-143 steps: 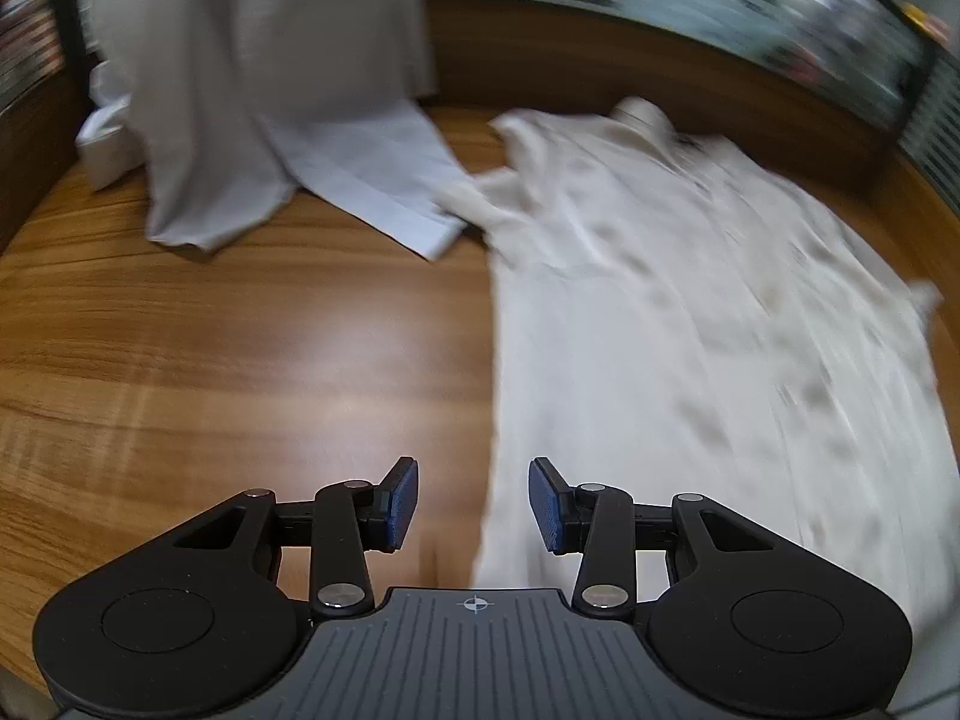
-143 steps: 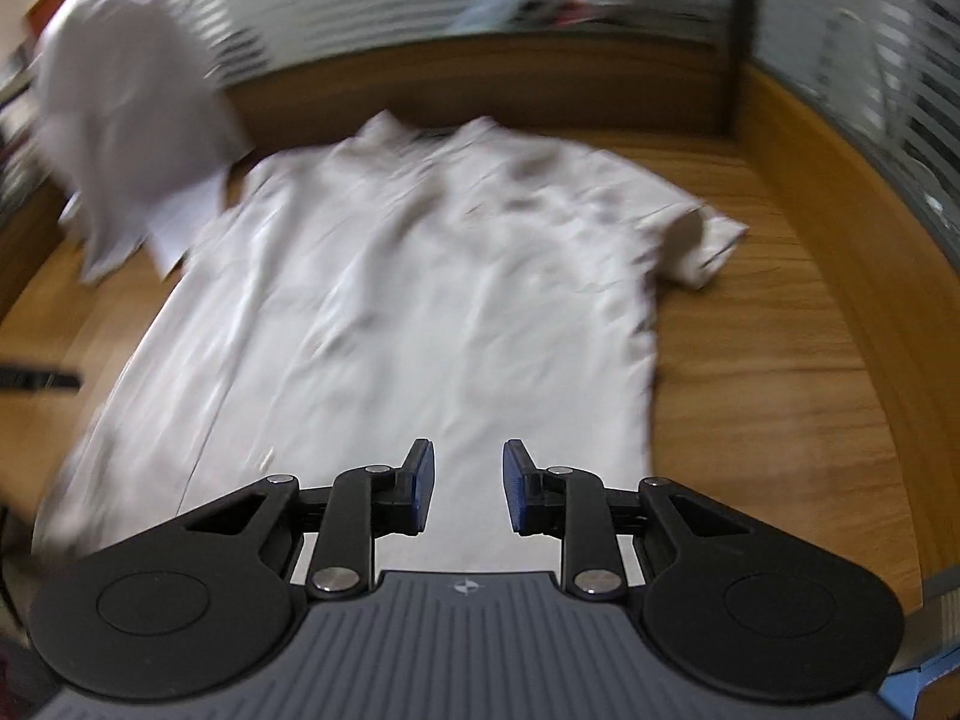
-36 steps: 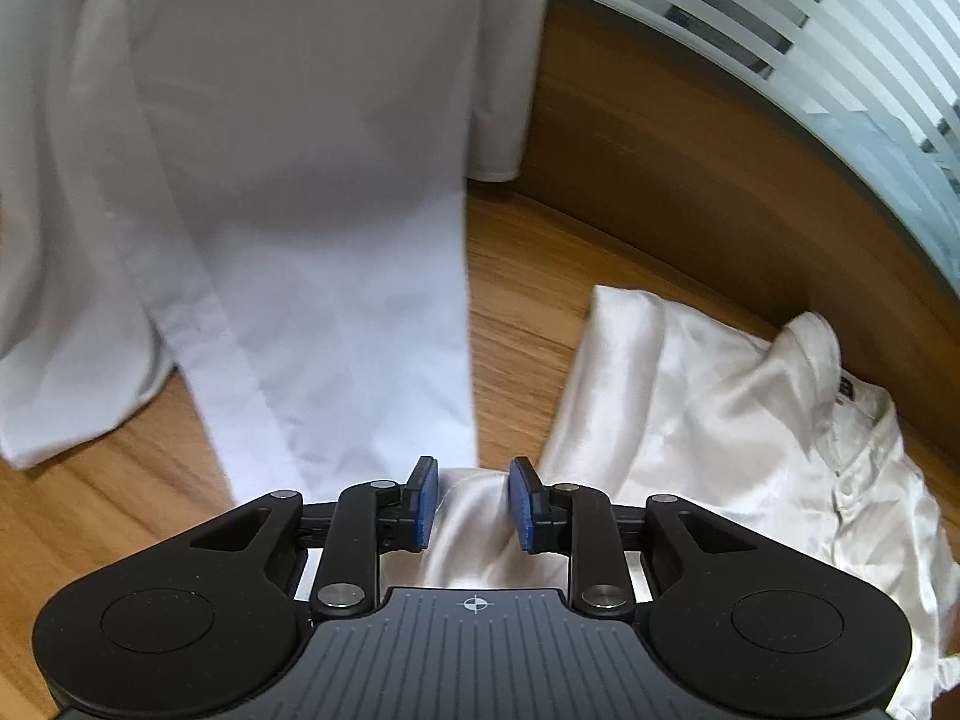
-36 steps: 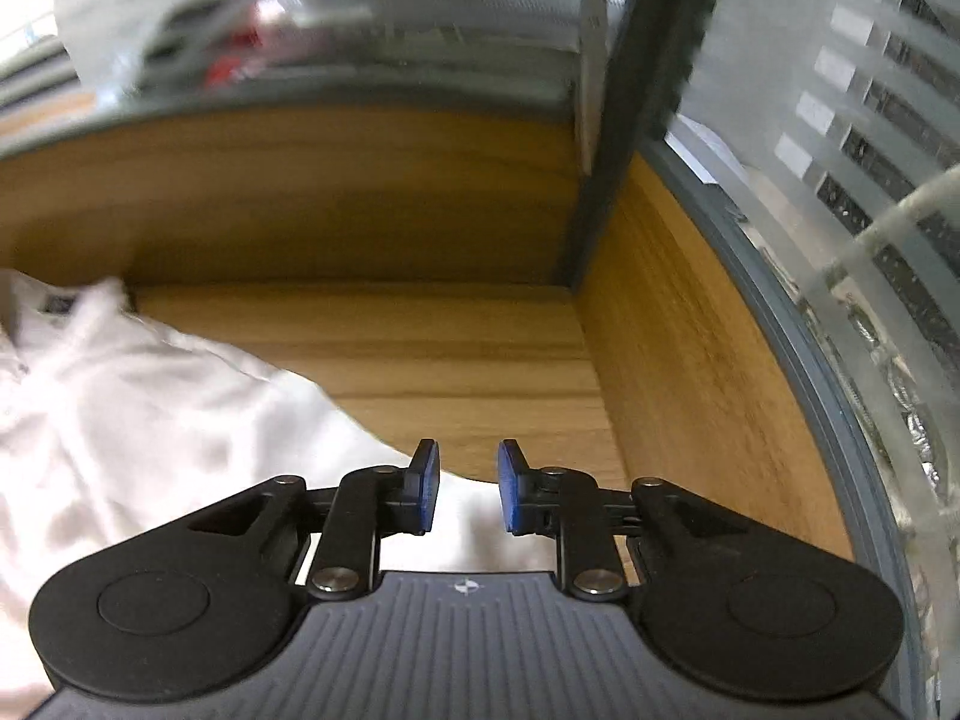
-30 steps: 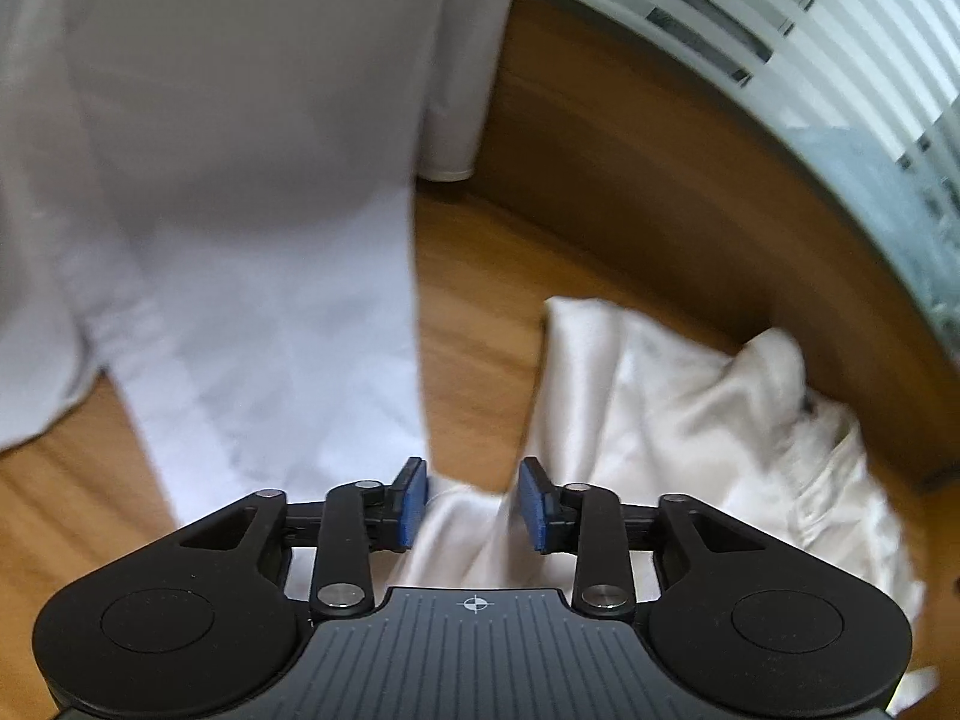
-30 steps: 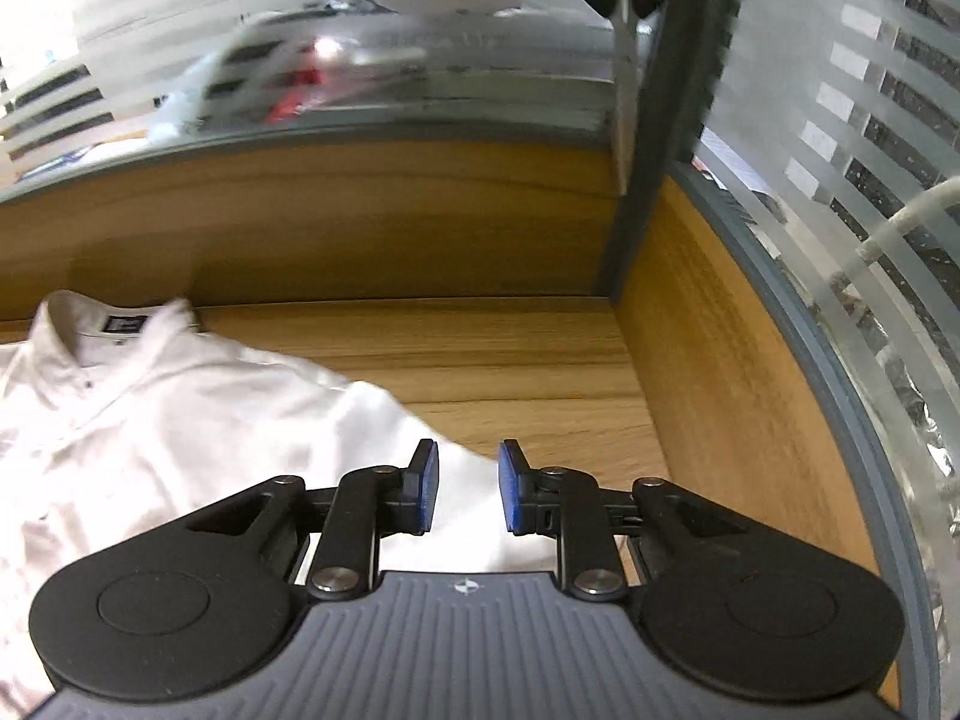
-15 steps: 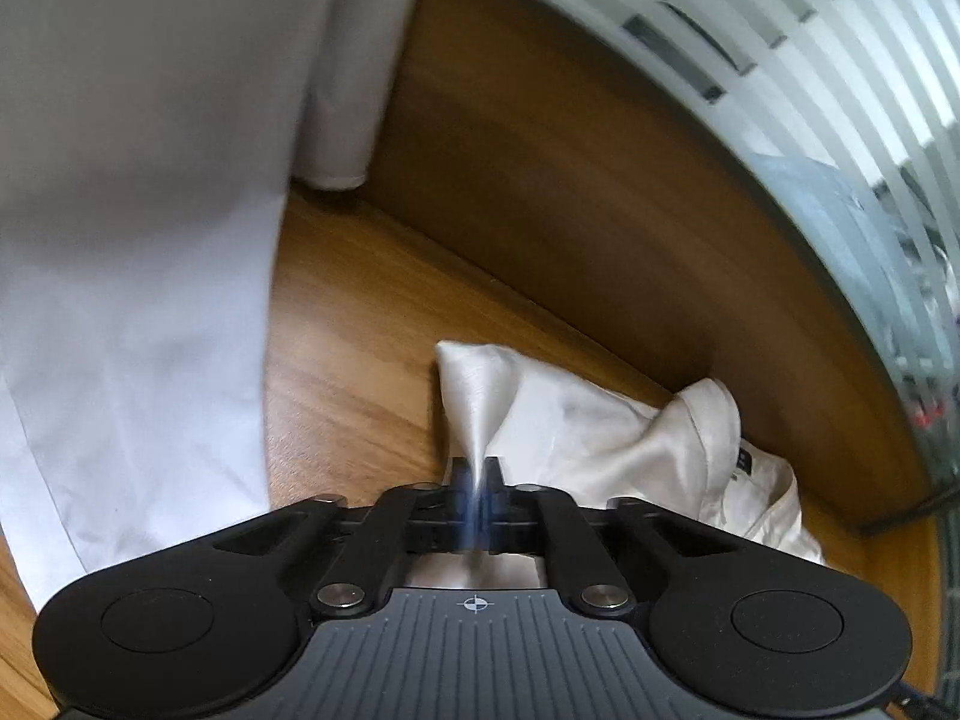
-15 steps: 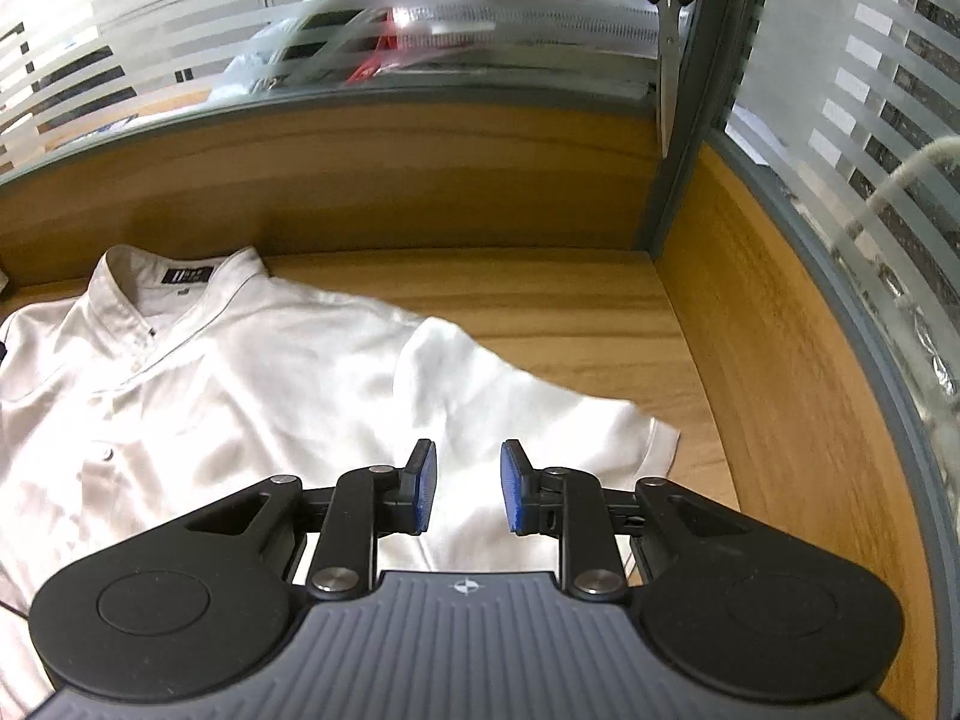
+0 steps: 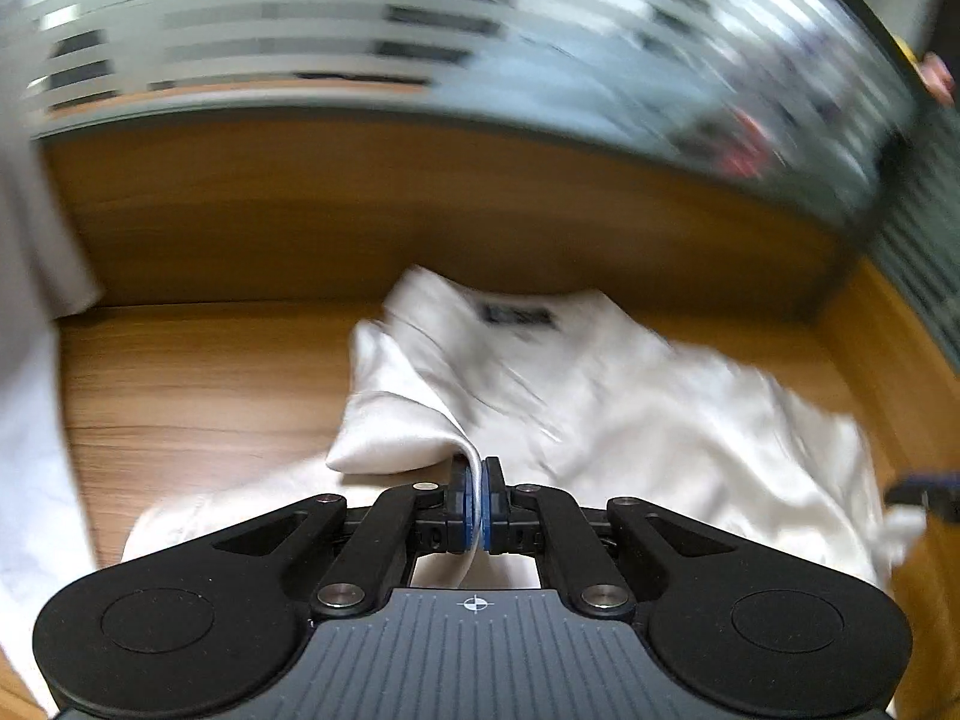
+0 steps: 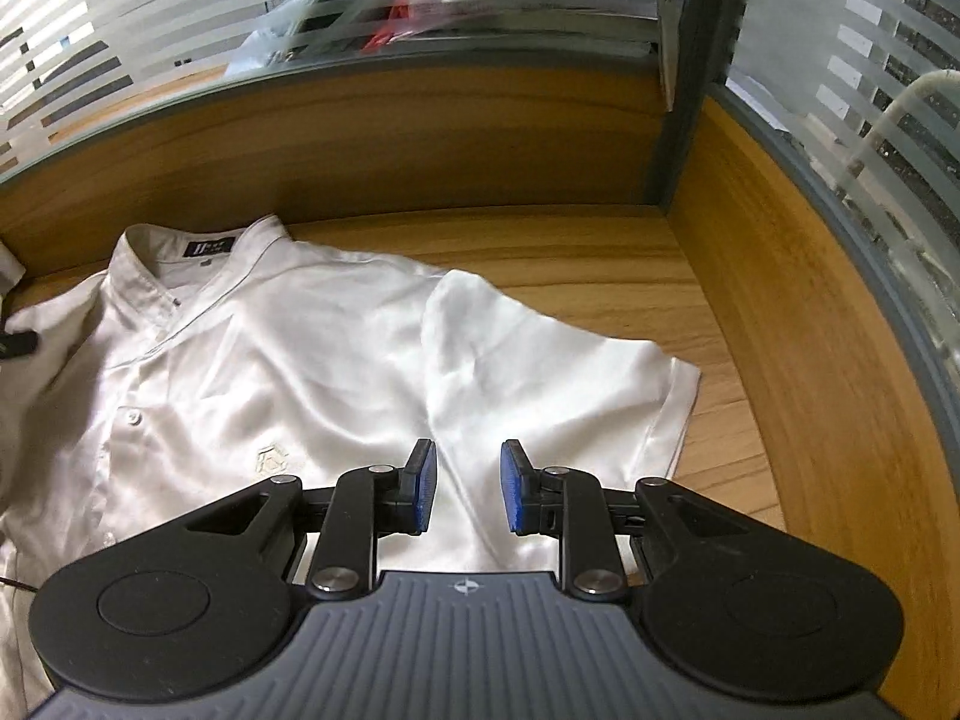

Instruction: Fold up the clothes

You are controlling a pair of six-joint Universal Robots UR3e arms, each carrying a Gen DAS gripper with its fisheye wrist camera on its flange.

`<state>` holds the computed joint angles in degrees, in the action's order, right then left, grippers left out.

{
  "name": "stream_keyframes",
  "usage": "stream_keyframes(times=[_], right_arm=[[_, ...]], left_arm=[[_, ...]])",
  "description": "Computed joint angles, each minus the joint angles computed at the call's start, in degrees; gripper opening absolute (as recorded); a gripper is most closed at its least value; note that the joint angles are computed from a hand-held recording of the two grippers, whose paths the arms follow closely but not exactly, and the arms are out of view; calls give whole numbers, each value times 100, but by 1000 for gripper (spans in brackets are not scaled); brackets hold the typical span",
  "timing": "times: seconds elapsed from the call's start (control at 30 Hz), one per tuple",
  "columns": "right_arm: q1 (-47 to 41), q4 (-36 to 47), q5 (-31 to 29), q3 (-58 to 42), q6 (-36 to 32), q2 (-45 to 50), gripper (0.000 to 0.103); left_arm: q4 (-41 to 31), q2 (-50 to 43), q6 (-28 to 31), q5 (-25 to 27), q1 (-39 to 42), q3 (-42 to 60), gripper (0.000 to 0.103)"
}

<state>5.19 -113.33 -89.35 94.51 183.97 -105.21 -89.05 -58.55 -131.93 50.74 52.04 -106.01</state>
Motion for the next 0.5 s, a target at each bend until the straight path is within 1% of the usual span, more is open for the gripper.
stream_keyframes(times=[0.07, 0.13, 0.17, 0.23, 0.3, 0.37, 0.43, 0.47, 0.5], right_arm=[[35, 8, 6, 27, 43, -22, 26], [50, 22, 14, 48, 68, -39, 26], [53, 20, 8, 59, 79, -43, 26], [26, 28, 26, 82, 87, -60, 27], [-14, 20, 52, 117, 96, -91, 30], [-39, -2, 66, 155, 107, -119, 31], [-43, -22, 63, 176, 115, -139, 31], [-49, -27, 67, 180, 114, -146, 31], [-57, -29, 71, 182, 111, -150, 31]], left_arm=[[-347, 39, 437, 77, -161, 33, 9], [-746, 80, 917, 132, -269, 95, 13], [-1037, 127, 1250, 89, -203, 162, 16], [-1926, 184, 2011, -31, 103, 507, 20], [-2769, 245, 2734, -151, 571, 817, 30], [-3438, 337, 3297, -216, 1132, 1084, 34], [-3885, 425, 3658, -273, 1690, 1270, 34], [-3964, 434, 3701, -296, 1913, 1332, 35], [-3845, 410, 3552, -311, 2055, 1344, 36]])
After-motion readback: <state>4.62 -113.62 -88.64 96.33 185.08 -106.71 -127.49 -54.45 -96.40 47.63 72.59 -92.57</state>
